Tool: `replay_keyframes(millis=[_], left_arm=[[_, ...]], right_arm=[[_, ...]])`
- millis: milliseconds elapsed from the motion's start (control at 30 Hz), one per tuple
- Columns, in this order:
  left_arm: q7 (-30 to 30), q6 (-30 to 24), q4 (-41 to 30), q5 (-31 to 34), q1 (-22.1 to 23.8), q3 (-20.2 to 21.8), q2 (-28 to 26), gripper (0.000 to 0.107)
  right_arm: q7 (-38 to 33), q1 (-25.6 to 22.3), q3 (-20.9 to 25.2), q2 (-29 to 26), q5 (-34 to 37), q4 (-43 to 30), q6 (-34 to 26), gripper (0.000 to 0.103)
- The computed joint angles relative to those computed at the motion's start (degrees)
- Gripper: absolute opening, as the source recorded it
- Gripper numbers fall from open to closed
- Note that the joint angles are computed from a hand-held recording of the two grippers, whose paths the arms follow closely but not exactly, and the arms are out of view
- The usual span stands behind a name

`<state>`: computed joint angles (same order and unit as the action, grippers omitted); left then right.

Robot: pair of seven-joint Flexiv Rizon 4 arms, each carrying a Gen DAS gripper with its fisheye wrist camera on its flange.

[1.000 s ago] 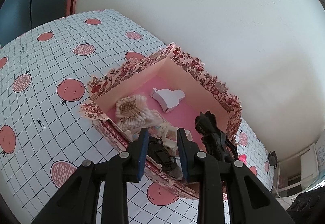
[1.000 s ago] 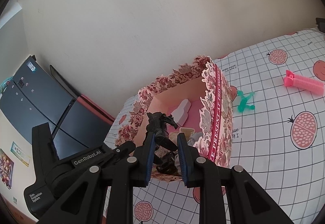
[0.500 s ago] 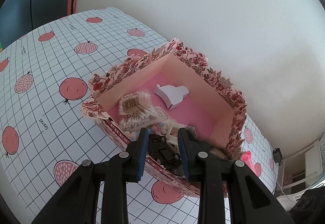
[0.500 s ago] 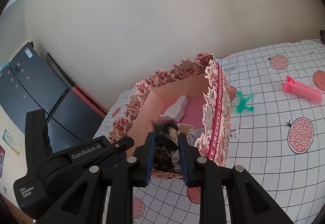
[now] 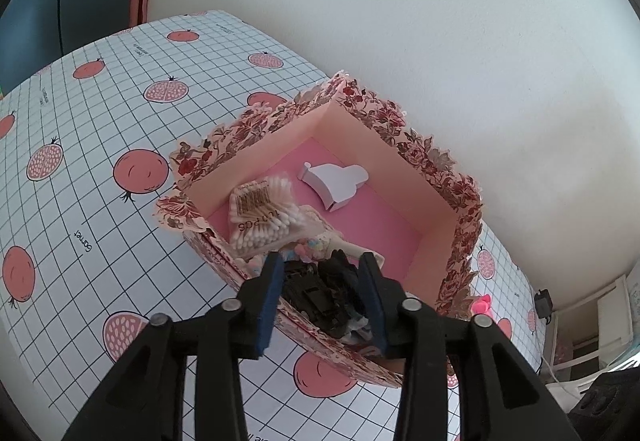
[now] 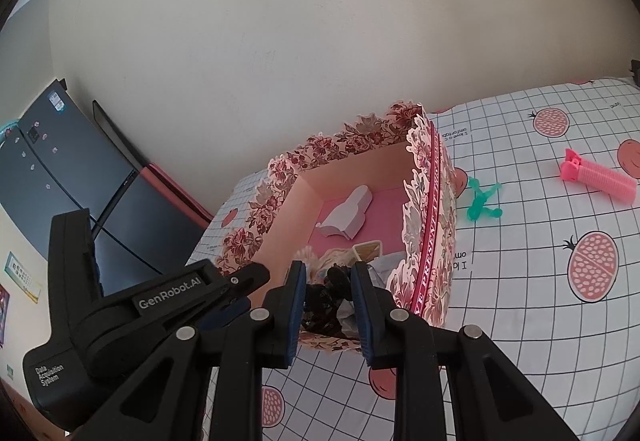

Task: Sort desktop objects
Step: 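Lower the car and figure into the box and open both tools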

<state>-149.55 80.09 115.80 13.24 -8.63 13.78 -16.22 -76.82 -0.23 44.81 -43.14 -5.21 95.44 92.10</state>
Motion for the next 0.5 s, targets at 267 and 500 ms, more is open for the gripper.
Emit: replay_keyframes(millis=[267, 500], left_arm=[[-1.6, -3.3, -2.0, 2.4, -0.8, 0.0, 0.5, 0.050], [-2.3, -5.4, -3.5, 4.2, -0.7, -1.4, 1.0, 0.051]], right_arm=[[-1.0, -1.5, 1.7, 0.0, 0.2, 0.1, -0.1, 0.027], [-1.7, -3.3, 2.9, 0.3, 0.7, 0.3, -0.3, 0.027]])
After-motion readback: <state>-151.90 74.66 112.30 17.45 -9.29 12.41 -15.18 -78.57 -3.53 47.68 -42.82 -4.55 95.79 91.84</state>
